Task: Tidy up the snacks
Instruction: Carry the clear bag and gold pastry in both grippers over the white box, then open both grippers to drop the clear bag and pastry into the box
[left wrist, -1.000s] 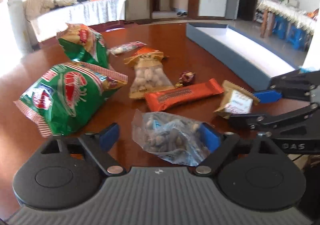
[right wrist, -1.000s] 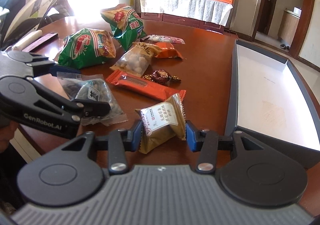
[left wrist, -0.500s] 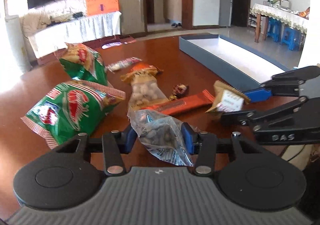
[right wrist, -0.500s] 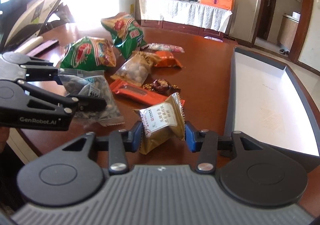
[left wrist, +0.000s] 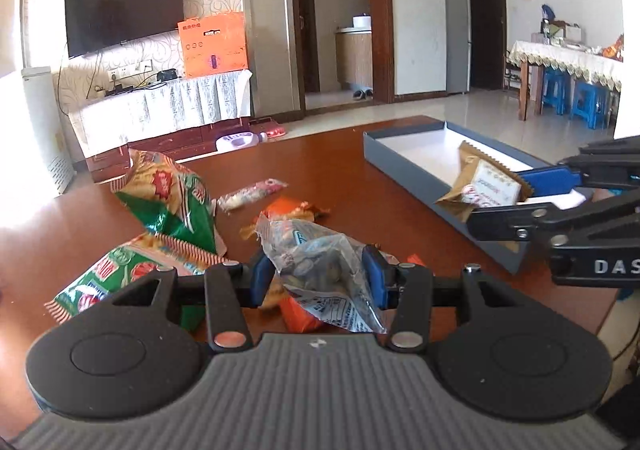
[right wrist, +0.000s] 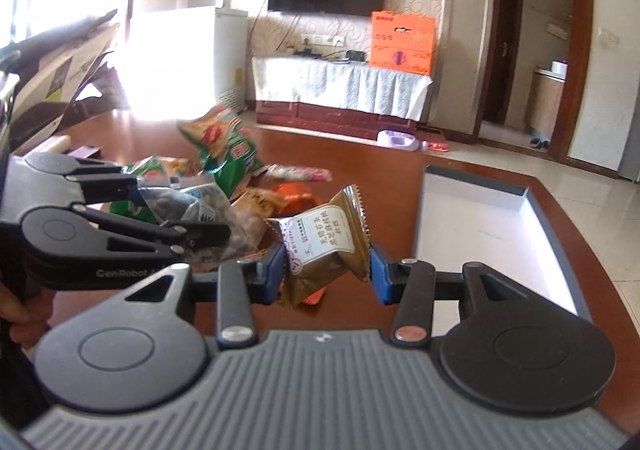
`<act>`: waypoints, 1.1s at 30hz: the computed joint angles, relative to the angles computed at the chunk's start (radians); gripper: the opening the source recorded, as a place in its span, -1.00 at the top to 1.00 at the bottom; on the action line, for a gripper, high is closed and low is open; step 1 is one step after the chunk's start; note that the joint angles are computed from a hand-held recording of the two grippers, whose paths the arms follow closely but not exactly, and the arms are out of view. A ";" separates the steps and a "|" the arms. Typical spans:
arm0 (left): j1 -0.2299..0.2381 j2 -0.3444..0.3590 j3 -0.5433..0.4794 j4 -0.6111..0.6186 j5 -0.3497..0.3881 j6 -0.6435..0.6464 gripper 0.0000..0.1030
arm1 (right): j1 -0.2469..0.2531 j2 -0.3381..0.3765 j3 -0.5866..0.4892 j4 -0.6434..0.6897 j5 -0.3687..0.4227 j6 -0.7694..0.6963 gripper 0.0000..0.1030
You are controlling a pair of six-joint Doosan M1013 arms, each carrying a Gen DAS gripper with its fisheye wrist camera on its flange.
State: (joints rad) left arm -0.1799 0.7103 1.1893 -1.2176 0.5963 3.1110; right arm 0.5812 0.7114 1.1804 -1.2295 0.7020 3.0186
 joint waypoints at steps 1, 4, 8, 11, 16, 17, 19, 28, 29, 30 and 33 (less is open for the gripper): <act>-0.004 0.003 -0.005 -0.005 -0.005 -0.003 -0.03 | -0.002 -0.002 0.001 -0.007 0.004 0.009 0.08; -0.021 0.017 -0.029 -0.019 -0.016 -0.006 -0.03 | -0.009 -0.006 0.004 -0.026 0.016 0.030 0.08; -0.053 0.043 -0.068 -0.034 -0.033 -0.003 -0.03 | -0.024 -0.006 -0.001 -0.032 0.043 0.034 0.08; -0.075 0.062 -0.097 -0.051 -0.029 -0.005 -0.03 | -0.040 -0.003 -0.009 -0.033 0.066 0.035 0.08; -0.105 0.093 -0.152 -0.030 -0.024 -0.049 -0.03 | -0.069 0.003 -0.016 0.001 0.110 0.036 0.08; -0.111 0.100 -0.165 -0.027 -0.025 -0.057 -0.03 | -0.073 0.000 -0.010 0.012 0.112 0.044 0.08; -0.123 0.113 -0.190 -0.015 -0.029 -0.077 -0.04 | -0.079 -0.004 0.000 0.045 0.117 0.047 0.08; -0.182 0.168 -0.276 0.016 -0.006 -0.137 -0.04 | -0.092 -0.001 0.010 0.139 0.141 0.007 0.08; -0.188 0.174 -0.285 0.029 0.002 -0.146 -0.04 | -0.094 -0.001 0.011 0.149 0.140 0.002 0.08; -0.195 0.181 -0.295 0.046 0.008 -0.158 -0.04 | -0.097 0.001 0.010 0.161 0.141 -0.007 0.08; -0.215 0.204 -0.333 0.127 0.037 -0.226 -0.07 | -0.104 0.001 0.011 0.202 0.139 -0.032 0.08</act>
State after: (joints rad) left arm -0.3944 0.9140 0.8558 -1.0908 0.6335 2.8850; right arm 0.4772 0.7128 1.1918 -1.0276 0.8406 2.9866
